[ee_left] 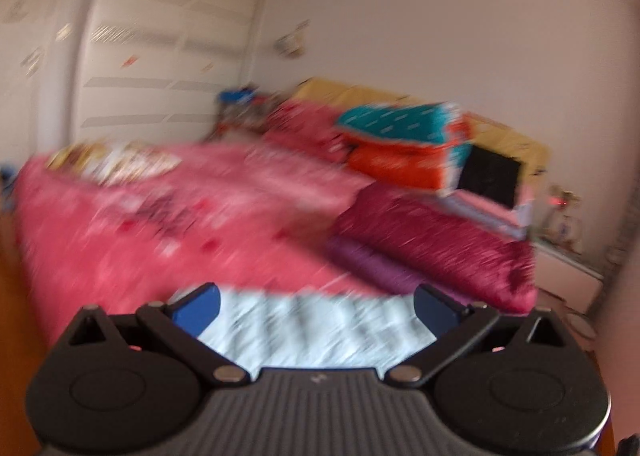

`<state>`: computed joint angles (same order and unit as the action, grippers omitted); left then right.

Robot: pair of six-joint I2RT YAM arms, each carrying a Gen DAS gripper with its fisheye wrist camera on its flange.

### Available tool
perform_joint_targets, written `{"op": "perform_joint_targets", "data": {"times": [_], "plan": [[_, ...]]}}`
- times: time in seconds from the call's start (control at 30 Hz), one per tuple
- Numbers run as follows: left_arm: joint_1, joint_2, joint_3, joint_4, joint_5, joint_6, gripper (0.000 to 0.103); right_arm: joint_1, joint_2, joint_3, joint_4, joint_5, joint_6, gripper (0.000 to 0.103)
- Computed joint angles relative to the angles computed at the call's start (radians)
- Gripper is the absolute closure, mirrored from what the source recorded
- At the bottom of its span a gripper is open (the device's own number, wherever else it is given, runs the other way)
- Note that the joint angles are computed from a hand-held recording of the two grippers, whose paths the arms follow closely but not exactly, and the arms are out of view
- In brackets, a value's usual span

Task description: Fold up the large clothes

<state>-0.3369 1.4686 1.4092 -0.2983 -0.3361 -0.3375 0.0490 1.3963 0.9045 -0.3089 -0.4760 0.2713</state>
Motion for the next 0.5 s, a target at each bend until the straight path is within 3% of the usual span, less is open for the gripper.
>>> {"op": "perform_joint_targets", "data": {"times": [0.13, 0.37, 0.5], "plan": [[-0.104, 0.090, 0.224, -0.031, -0.010, 0.078, 0.001, -0.026, -0.050, -0.035, 0.029, 0.004, 0.055, 0.000], [-0.201, 0.210, 0.639, -0.266, 0.006, 0.094, 0.001, -0.078, -0.075, -0.076, 0.072, 0.019, 0.126, 0.000], [-0.222, 0.154, 0.614, -0.328, -0.032, 0.117, 0.001, -0.128, -0.087, -0.101, 0.106, -0.019, 0.168, 0.000]]}}
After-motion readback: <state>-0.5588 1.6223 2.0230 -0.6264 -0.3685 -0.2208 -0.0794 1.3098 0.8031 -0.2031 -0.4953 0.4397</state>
